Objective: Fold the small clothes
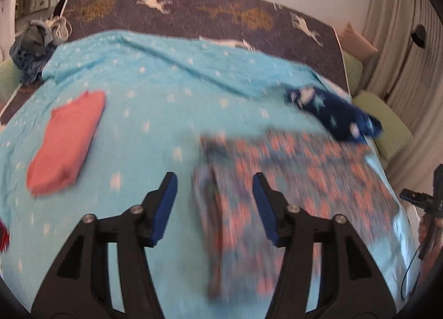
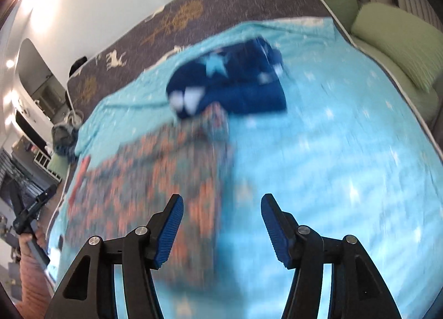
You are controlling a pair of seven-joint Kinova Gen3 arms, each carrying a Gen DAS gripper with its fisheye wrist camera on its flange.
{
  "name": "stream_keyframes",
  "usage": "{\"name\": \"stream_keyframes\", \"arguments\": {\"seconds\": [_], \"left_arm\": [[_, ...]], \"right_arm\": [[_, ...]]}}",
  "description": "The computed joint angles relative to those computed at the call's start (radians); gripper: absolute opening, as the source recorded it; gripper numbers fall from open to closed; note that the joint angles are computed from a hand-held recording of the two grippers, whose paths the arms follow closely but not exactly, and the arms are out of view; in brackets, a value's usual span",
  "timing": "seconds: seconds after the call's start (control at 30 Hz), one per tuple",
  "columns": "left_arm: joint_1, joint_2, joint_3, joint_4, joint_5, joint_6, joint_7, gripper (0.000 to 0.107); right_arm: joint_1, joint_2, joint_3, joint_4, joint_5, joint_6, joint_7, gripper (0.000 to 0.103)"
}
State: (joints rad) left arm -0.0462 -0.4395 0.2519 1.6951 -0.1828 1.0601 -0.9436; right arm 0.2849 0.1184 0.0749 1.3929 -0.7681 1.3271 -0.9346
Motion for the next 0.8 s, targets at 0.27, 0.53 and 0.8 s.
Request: {"name": "stream_keyframes", "arguments": {"seconds": [0.27, 0.53, 0.8], "left_arm": [[0.069, -0.065, -0.054, 0.147, 0.195, 0.035, 0.078, 0.076], [0.109, -0.032, -0.162, 0.240, 0.376, -0.241, 0.060, 0.018], [0.128, -0.157, -0.079, 0.148, 0.314, -0.105, 0.044, 0.016]], "right_arm": [[0.026, -0.025, 0.061, 0.168, -0.076, 0.172, 0.035, 0.062], [0.026, 0.076, -0.028, 0.163, -0.261, 0.115, -0.104, 0.050], [0.031, -0.039, 0.010, 0.153, -0.239, 0.153, -0.079, 0.005]]}}
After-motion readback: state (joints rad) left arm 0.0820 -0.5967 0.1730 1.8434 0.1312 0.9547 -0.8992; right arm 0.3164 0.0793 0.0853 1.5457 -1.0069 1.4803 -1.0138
